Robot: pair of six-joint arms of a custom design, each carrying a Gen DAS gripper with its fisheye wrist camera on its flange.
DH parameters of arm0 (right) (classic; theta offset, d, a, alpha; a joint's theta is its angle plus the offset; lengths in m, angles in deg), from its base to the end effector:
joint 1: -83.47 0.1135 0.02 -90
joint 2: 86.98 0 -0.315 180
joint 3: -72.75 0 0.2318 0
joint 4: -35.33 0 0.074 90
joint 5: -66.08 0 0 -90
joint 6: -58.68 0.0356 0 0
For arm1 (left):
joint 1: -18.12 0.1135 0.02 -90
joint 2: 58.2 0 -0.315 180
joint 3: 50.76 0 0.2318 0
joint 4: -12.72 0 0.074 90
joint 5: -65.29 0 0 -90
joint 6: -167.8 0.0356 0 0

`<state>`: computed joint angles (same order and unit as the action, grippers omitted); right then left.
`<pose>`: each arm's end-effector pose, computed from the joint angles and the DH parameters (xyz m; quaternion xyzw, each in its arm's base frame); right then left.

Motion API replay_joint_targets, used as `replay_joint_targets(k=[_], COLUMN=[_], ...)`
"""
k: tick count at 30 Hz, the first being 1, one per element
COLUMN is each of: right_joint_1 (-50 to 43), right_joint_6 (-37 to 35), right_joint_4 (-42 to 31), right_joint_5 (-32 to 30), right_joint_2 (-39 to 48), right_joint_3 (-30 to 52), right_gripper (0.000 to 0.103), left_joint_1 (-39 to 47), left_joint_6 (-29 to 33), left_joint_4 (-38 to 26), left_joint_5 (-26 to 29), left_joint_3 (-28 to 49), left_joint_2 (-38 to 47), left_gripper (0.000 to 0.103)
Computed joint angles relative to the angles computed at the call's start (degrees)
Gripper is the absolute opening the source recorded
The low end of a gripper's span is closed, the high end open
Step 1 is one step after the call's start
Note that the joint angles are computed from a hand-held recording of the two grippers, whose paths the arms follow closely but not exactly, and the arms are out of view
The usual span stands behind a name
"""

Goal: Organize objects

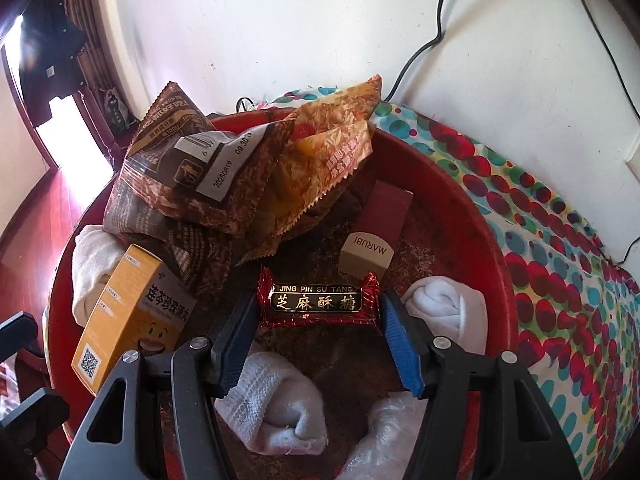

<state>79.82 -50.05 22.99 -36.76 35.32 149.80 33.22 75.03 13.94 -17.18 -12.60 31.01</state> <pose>0.4094 -0.0182 0.1234 -0.1561 0.9419 0.0515 0.2929 0.2251 0.0559 0.1647 -0.1233 0.9293 -0.0245 0.3473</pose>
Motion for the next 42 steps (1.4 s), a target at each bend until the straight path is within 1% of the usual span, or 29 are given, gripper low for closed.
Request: replay_joint_targets(k=[3, 4, 5, 7, 9, 11, 12, 15, 17, 20, 22, 23, 25, 28, 30, 31, 33, 37, 38, 40, 41, 42], right_joint_1=[3.80, 4.02, 4.45, 6.91, 8.75, 13.35, 18.05, 26.01, 25.99, 27.73, 26.00, 27.27, 25.38, 26.48, 28.18, 27.42, 27.85, 29.17, 28.80, 23.66, 22.38, 23.98], right_joint_6=[3.05, 3.20, 3.70, 6.54, 9.23, 14.42, 18.71, 26.55, 26.37, 29.16, 29.21, 30.44, 29.14, 29.18, 29.14, 27.80, 27.70, 28.87, 28.76, 24.78, 24.20, 24.91], right_joint_4=[-1.06, -1.39, -1.71, -1.98, -2.71, -4.02, -5.57, -9.61, -9.69, -11.86, -11.82, -11.65, -11.80, -12.25, -12.02, -11.73, -11.17, -12.40, -13.12, -14.03, -15.74, -17.62], right_joint_5=[2.38, 2.57, 3.31, 5.26, 6.61, 9.38, 12.23, 18.83, 20.81, 22.71, 21.73, 22.42, 21.94, 21.52, 22.90, 22.45, 22.18, 22.36, 22.27, 18.97, 19.13, 18.93], right_joint_2=[-1.34, -2.10, -3.04, -4.73, -6.96, -8.61, -8.16, -10.97, -14.04, -16.86, -20.94, -20.73, -24.59, -27.37, -27.93, -29.44, -29.19, -26.81, -28.23, -34.47, -37.51, -38.04], right_joint_3=[0.75, 0.33, -0.21, -0.94, -2.02, -1.91, 0.44, 1.32, -1.64, -2.24, -6.81, -6.94, -11.08, -13.91, -14.93, -16.74, -17.19, -14.78, -15.75, -20.61, -22.17, -20.84], right_gripper=[0.067, 0.068, 0.073, 0.076, 0.086, 0.091, 0.095, 0.100, 0.101, 0.103, 0.103, 0.103, 0.103, 0.103, 0.103, 0.103, 0.103, 0.103, 0.103, 0.103, 0.103, 0.103], left_joint_1=[-0.60, -0.64, -0.62, -0.82, -1.70, -2.39, -2.74, -4.23, -5.57, -7.56, -8.48, -8.90, -9.73, -11.25, -12.10, -12.29, -11.99, -10.27, -10.10, -10.58, -10.79, -10.81], left_joint_6=[-0.14, -0.16, -0.31, -0.63, -0.80, -1.12, -1.17, -1.71, -2.53, -3.09, -3.41, -3.72, -4.37, -5.51, -5.64, -6.09, -6.47, -7.45, -7.53, -7.65, -7.75, -7.62], left_joint_4=[0.34, 0.24, 0.41, 0.11, -0.32, -0.80, -0.90, -2.20, -3.14, -4.37, -5.14, -5.31, -5.81, -6.88, -7.00, -7.03, -7.19, -6.81, -6.70, -6.54, -6.39, -6.45], left_joint_5=[-0.98, -0.98, -0.89, -1.15, -2.24, -3.06, -3.24, -4.43, -5.82, -7.95, -8.54, -8.96, -9.40, -11.27, -12.22, -12.44, -11.78, -10.23, -10.35, -11.75, -12.13, -11.99], left_joint_3=[-0.15, -0.19, -0.37, -0.45, -0.53, -0.54, -0.58, -0.31, -0.01, 0.49, 0.87, 1.00, 1.22, 1.62, 1.67, 1.67, 1.85, 2.01, 2.03, 1.99, 1.93, 1.98], left_joint_2=[-0.36, -0.58, -0.91, -1.53, -2.47, -3.23, -3.57, -4.35, -4.72, -4.72, -4.42, -4.17, -4.00, -3.61, -3.11, -2.83, -2.22, -1.22, -1.06, -0.95, -0.90, -0.87], left_gripper=[0.058, 0.058, 0.058, 0.058, 0.058, 0.058, 0.058, 0.058, 0.058, 0.058, 0.058, 0.058, 0.058, 0.058, 0.058, 0.058, 0.058, 0.059, 0.058, 0.058, 0.058, 0.058])
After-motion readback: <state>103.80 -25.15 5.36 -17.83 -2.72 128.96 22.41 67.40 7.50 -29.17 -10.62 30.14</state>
